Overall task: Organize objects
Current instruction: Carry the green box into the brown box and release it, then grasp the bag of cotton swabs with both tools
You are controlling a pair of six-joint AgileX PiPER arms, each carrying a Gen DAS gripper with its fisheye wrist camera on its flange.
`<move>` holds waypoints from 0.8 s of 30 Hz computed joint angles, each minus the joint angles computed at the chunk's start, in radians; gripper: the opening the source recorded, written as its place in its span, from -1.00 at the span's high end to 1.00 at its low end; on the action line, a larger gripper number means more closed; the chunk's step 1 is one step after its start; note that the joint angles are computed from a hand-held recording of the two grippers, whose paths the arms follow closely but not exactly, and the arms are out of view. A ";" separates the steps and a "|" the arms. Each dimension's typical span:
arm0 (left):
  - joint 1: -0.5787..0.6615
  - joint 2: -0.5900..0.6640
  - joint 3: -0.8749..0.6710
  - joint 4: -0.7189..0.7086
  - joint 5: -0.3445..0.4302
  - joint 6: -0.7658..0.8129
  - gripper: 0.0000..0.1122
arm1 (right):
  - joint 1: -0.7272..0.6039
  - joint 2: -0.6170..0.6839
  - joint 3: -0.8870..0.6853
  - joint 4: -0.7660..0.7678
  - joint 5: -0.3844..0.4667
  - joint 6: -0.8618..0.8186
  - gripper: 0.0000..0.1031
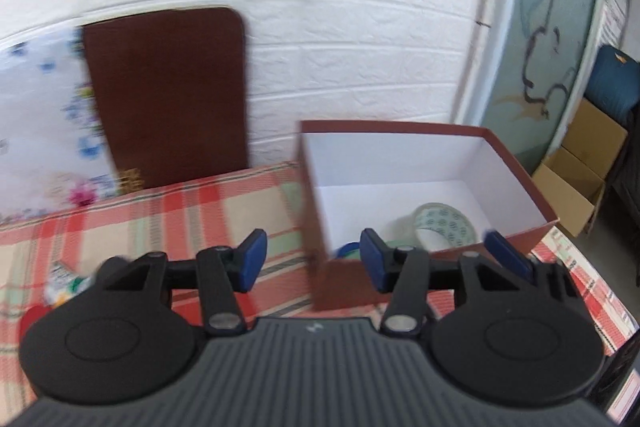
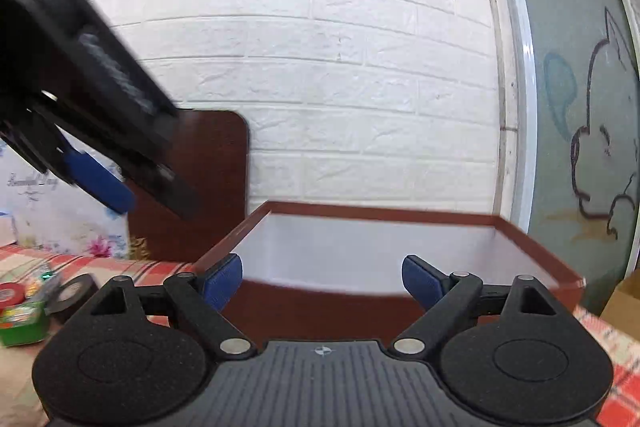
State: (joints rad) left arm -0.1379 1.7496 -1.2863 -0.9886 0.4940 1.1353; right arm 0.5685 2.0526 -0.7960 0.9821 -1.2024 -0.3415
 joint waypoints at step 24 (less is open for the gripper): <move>0.577 0.055 0.280 0.029 0.234 0.185 -0.04 | 0.428 -0.033 -0.162 0.326 0.465 -0.489 -0.64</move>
State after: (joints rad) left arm 0.4387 1.8045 -1.0059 -0.9598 0.7275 1.3204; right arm 0.9963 2.0200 -0.9580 1.3080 -0.7370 -0.8301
